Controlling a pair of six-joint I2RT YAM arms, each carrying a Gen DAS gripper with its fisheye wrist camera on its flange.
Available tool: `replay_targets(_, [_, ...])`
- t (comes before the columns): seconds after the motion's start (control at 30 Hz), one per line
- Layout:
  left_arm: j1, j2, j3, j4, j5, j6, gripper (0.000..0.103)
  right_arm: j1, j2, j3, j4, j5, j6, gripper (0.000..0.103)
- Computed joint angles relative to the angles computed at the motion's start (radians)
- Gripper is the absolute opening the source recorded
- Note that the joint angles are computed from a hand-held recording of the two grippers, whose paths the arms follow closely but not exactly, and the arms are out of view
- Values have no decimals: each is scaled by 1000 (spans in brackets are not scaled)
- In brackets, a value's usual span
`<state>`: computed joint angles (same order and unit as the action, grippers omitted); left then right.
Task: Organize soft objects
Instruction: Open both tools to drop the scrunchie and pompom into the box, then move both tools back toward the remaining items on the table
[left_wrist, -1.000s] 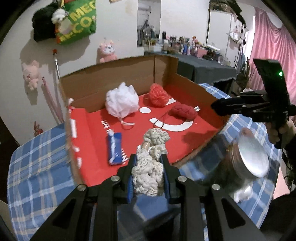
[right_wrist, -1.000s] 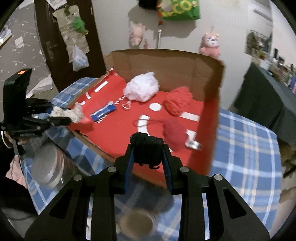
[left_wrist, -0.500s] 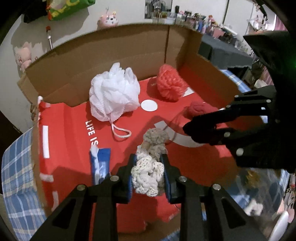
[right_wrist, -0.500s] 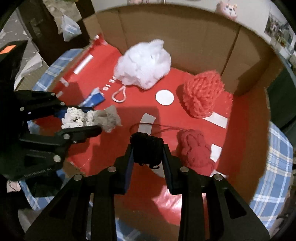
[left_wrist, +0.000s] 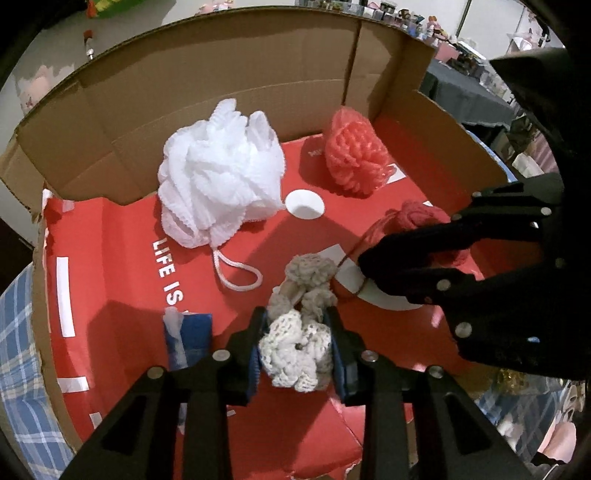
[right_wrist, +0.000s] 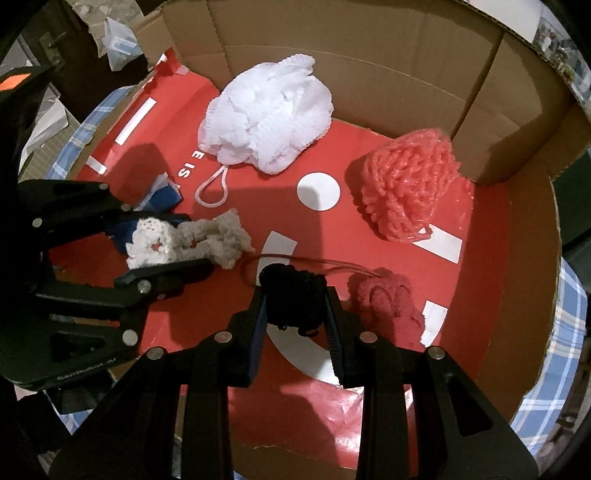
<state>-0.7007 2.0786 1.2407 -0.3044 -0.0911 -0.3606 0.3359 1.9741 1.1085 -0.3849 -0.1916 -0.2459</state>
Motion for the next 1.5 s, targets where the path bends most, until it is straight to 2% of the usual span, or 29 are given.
replay_targets(0.13, [7, -13, -19, 5, 8, -3, 33, 20, 10, 4, 7, 21, -5, 29])
replay_targets(0.3, [12, -12, -20, 7, 3, -1, 39, 27, 18, 13, 11, 21, 0, 30])
replay_targets(0.37, [14, -17, -25, 7, 2, -3, 43, 31, 20, 14, 11, 28, -3, 32])
replay_targets(0.43, [16, -24, -34, 11, -2, -4, 46, 35, 19, 13, 12, 30, -2, 49])
replay_targets(0.5, [20, -27, -41, 13, -12, -2, 47, 46, 14, 5, 27, 50, 5, 55])
replay_targets(0.57, [29, -46, -63, 24, -2, -6, 54, 41, 7, -1, 35, 43, 2, 55])
replay_targets(0.7, [33, -97, -111, 39, -11, -7, 58, 39, -7, -11, 40, 58, 9, 55])
replay_targets(0.8, [28, -135, -140, 50, -21, -21, 65, 35, -32, -26, 43, 62, 13, 55])
replay_targets(0.87, [20, -179, -178, 65, -33, -31, 71, 35, -61, -46, 48, 67, 17, 60])
replay_targets(0.9, [12, -205, -198, 71, -45, -38, 72, 33, -84, -64, 54, 71, 23, 64])
replay_targets(1.0, [-18, -273, -249, 88, -79, -69, 78, 25, -168, -127, 71, 72, 31, 66])
replay_targets(1.1, [-66, -367, -311, 109, -137, -111, 84, 14, -276, -200, 82, 72, 45, 72])
replay_targets(1.23, [-131, -465, -364, 122, -216, -158, 97, 12, -450, -305, 85, 92, 59, 76])
replay_targets(1.33, [-196, -538, -396, 117, -287, -205, 99, 0, -586, -373, 68, 99, 65, 80])
replay_targets(1.5, [-341, -621, -425, 81, -464, -275, 102, -27, -834, -489, 33, 93, 93, 80])
